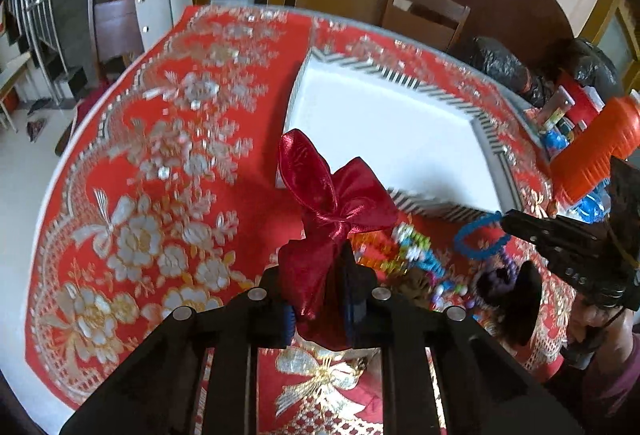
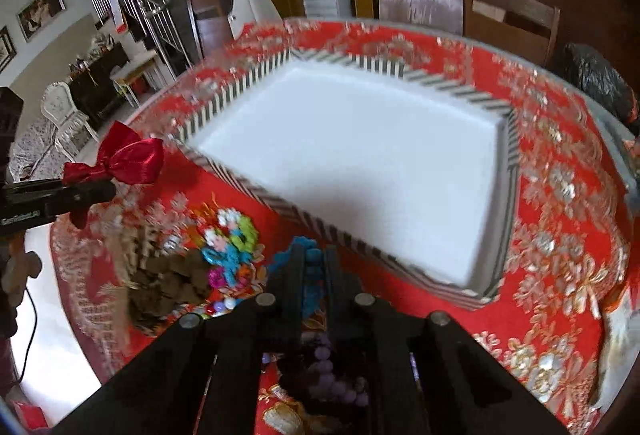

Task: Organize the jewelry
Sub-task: 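Lower the red bow into the tray with the left tool while the right tool drops the blue bracelet there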

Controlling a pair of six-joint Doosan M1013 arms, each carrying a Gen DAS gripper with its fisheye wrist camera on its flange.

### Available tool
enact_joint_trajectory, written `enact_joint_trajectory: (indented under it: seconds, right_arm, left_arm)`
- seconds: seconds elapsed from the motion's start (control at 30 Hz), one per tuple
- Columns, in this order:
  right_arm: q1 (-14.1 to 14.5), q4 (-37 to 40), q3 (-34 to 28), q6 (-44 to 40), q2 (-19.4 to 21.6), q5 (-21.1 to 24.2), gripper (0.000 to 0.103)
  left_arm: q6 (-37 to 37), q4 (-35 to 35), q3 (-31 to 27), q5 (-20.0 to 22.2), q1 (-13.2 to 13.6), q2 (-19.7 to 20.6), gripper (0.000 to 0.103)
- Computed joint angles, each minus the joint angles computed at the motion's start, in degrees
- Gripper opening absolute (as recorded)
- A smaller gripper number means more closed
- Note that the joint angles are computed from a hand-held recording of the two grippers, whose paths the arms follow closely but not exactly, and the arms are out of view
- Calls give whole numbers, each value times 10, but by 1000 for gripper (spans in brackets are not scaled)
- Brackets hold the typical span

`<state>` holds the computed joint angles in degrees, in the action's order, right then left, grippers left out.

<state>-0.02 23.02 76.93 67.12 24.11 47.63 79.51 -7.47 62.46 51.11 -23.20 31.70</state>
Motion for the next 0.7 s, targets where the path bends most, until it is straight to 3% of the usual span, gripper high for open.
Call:
enact_joint_trajectory:
  seconds: [0.3,0.7]
  right_arm:
    - [-20,12,-21,17,-9,-22,9]
    - [-24,-21,-60,103,41,9,9]
  left_arm:
    - [-10,8,-91,21,-3,56,20]
    - [-37,22,-228,113,-13,156,20]
